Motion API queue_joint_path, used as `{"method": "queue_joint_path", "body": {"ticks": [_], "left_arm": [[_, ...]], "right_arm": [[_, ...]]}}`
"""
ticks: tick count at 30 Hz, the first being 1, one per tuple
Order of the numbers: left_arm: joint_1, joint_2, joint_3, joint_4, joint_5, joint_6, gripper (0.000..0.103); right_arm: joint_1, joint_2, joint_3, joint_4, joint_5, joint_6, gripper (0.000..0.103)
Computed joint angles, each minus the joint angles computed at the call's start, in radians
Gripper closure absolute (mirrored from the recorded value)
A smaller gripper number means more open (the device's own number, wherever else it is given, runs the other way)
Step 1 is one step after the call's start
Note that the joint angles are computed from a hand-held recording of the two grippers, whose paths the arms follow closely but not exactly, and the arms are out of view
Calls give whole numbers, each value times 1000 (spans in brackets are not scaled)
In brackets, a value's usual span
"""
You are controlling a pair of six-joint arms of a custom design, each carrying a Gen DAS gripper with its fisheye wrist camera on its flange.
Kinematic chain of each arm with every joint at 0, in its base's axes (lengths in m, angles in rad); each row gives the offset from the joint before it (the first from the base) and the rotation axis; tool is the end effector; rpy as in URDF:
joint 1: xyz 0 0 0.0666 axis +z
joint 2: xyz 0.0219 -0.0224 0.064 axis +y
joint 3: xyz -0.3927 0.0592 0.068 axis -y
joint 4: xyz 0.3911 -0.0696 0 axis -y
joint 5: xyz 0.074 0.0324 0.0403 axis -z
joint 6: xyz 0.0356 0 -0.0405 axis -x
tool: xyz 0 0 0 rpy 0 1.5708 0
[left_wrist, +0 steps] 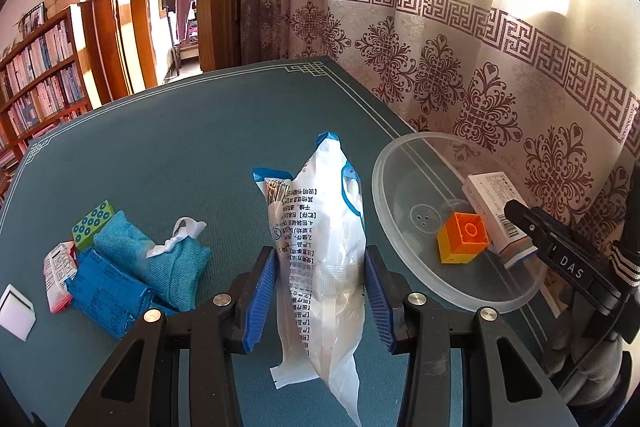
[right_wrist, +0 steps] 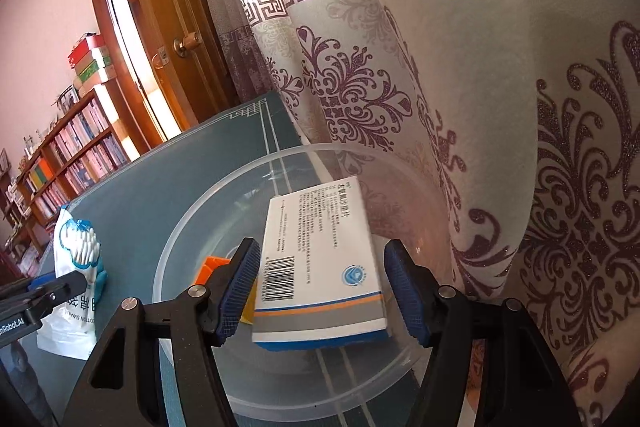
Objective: Organize objects
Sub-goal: 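Carry the medicine box into the clear bowl with the right gripper, then lower the bag into the bowl and open the left gripper while the right releases the box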
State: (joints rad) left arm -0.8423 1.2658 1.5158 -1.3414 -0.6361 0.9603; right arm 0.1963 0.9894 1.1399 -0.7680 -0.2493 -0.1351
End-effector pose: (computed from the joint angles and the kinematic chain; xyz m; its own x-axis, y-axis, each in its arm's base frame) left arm 0.2784 -0.2809 0.5312 -0.6810 -0.2268 -0.6963 -0.2445 0.9667 -0.0758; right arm 0.3300 0.0742 0.4918 -0.6147 0.0108 -0.7887 -0.3063 0.9181 0.2514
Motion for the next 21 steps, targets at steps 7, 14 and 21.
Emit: {"method": "queue_joint_path", "body": {"ticks": [7, 14, 21], "left_arm": [[31, 55, 55, 59, 44, -87, 57], [53, 110, 102, 105, 91, -151, 57], [62, 158, 140, 136, 117, -200, 57]], "right_arm": [[0, -20, -29, 23, 4, 0, 37], [-15, -35, -46, 39, -9, -4, 37], [-21, -42, -52, 46, -15, -12, 37]]}}
